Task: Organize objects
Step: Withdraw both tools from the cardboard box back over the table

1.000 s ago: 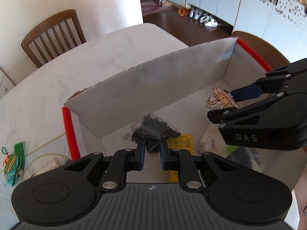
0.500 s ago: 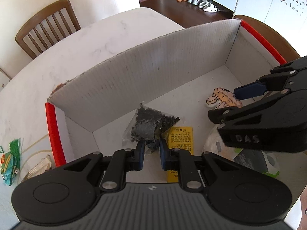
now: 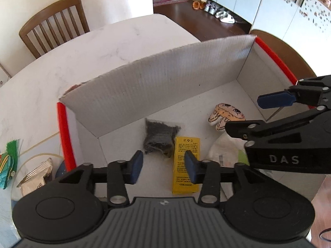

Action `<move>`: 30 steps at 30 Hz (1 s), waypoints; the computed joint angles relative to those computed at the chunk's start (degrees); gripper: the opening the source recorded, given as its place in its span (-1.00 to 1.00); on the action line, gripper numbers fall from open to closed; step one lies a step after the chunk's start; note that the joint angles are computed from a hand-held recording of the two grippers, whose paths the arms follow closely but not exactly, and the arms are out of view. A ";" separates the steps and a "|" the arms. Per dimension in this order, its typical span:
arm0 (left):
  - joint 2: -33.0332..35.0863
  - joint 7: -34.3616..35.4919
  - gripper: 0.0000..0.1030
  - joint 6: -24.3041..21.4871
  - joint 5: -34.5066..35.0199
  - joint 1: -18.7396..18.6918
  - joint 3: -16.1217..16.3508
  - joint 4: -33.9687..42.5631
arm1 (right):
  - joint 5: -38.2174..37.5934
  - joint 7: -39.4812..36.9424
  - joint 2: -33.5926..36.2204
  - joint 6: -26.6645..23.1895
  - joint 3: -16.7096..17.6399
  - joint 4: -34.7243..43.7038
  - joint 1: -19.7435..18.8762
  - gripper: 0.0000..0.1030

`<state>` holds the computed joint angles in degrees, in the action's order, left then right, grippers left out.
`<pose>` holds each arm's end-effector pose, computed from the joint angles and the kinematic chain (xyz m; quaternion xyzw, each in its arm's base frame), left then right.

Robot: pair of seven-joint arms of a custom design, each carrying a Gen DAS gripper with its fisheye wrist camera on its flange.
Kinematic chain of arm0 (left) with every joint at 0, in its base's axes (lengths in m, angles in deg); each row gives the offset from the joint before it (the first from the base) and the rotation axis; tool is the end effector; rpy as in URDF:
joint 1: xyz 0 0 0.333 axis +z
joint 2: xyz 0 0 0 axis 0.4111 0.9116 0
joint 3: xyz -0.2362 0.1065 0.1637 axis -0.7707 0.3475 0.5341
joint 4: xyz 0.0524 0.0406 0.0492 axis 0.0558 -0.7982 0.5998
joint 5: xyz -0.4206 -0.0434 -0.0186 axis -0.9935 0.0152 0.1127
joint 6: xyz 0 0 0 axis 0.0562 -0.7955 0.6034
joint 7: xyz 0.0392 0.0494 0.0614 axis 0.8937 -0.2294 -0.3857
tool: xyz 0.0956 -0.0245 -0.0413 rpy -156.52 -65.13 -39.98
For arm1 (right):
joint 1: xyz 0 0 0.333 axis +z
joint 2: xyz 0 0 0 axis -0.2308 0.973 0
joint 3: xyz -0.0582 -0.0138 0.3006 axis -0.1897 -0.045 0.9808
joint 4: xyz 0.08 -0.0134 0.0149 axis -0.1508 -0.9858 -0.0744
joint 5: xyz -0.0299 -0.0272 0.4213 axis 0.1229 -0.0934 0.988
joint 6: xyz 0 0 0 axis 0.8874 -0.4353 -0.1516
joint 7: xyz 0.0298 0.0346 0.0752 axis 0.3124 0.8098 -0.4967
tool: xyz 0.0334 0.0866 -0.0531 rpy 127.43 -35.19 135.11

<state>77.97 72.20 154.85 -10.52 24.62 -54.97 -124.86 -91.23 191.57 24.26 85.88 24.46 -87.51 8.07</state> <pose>0.7144 -0.1065 0.4567 -0.4426 0.8686 -0.1938 0.1097 0.6215 0.2710 0.4265 -0.6430 0.7247 -0.1622 0.1872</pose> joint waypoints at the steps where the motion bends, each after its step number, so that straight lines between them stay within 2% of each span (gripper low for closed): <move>1: -0.44 0.26 -0.08 -0.04 -0.75 0.32 -0.18 -0.38 | -0.61 0.44 -0.56 0.34 -0.12 -0.48 0.17 0.20; 8: -2.19 2.68 -0.06 0.60 -4.95 1.49 -0.78 -1.18 | -3.49 2.91 -4.24 1.93 0.16 -3.27 0.21 0.21; 17: -10.11 11.31 -0.06 4.42 -15.23 3.57 -0.57 -8.83 | -7.67 7.30 -9.29 4.88 1.93 -7.15 0.22 0.21; 26: -17.34 20.00 -0.05 4.52 -27.11 4.09 2.51 -14.25 | -13.99 15.81 -14.32 8.96 4.29 -11.03 -0.22 0.25; 28: -18.95 22.58 0.08 4.90 -29.80 4.15 3.41 -15.62 | -16.98 18.64 -15.28 8.89 5.11 -11.50 -0.30 0.38; 30: -19.97 24.58 0.15 4.82 -31.86 4.23 4.42 -16.35 | -19.28 20.87 -15.79 8.64 5.92 -11.62 -0.26 0.40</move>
